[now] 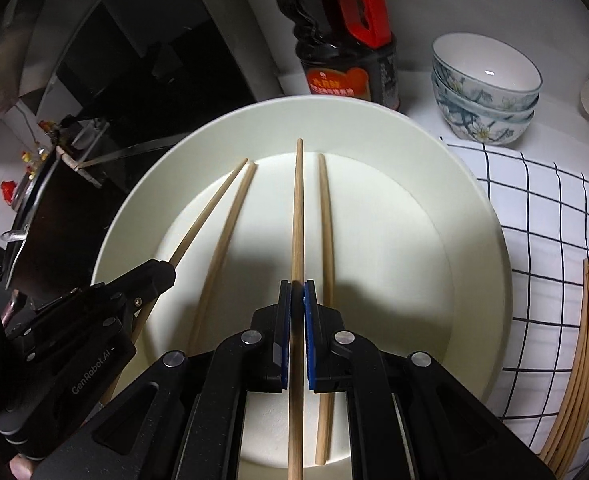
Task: Organize utensils
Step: 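Carry both chopsticks into the white tray and open both grippers, then withdraw both grippers from the tray toward the chopstick bundle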
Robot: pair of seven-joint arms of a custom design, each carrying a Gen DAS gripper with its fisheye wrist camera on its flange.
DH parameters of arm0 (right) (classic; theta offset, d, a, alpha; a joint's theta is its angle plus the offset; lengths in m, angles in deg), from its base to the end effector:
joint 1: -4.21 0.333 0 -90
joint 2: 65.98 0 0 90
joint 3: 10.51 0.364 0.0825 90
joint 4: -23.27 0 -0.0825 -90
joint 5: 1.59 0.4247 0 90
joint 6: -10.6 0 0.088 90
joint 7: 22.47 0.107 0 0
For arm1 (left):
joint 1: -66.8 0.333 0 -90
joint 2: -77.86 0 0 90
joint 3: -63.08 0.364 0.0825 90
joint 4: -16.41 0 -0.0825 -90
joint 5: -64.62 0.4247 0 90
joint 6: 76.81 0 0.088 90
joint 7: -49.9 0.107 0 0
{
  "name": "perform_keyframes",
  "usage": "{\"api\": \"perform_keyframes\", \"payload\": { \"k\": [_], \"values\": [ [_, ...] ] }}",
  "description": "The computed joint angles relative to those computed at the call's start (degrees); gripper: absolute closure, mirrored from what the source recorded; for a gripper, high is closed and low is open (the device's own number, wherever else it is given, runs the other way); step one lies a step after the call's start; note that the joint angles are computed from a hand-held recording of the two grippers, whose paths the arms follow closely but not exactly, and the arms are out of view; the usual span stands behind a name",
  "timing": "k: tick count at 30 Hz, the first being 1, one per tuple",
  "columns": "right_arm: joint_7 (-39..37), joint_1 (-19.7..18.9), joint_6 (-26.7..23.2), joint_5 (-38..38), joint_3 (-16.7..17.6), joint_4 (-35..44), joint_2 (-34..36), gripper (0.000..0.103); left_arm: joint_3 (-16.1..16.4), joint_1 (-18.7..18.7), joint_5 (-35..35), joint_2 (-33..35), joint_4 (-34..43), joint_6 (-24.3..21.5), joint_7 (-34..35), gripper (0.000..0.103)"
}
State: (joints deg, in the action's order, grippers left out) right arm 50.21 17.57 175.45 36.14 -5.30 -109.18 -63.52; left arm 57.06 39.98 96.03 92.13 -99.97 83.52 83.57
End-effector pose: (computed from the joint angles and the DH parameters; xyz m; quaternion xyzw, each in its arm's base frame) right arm 0.5594 0.1508 0.3944 -0.6864 0.6652 -0.0534 0.2891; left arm 0.5523 -0.3809 0.3983 -0.6602 0.6939 -0.2488 0.1437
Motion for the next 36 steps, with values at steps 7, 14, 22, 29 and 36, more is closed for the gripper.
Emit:
{"api": "perform_keyframes", "payload": {
  "k": [7, 14, 22, 29, 36],
  "values": [
    [5.36, -0.37, 0.08, -5.95, -0.09, 0.46, 1.08, 0.097, -0.33, 0.19, -2.24, 1.0, 0.58, -0.42, 2.62, 0.095],
    [8.28, -0.77, 2.13, -9.86, -0.28, -1.64, -0.39, 0.087, 1.41, -1.45, 3.76, -1.02, -0.04, -3.76, -4.16, 0.045],
    [5.18, 0.3, 3.32, -5.87, -1.8, -4.29, -3.69, 0.078, -1.29, 1.18, 7.72, -4.4, -2.02, -6.25, -9.23, 0.029],
    [3.72, 3.18, 4.13, -4.76, -4.09, -7.22, -7.9, 0.069, -3.8, 2.79, 9.89, -6.95, -3.37, -7.21, -12.44, 0.025],
    [4.68, 6.08, 4.3, -6.72, -7.22, -10.76, -12.49, 0.064, -6.04, 3.11, 11.09, -8.91, -4.13, -9.5, -15.58, 0.02]
  ]
}}
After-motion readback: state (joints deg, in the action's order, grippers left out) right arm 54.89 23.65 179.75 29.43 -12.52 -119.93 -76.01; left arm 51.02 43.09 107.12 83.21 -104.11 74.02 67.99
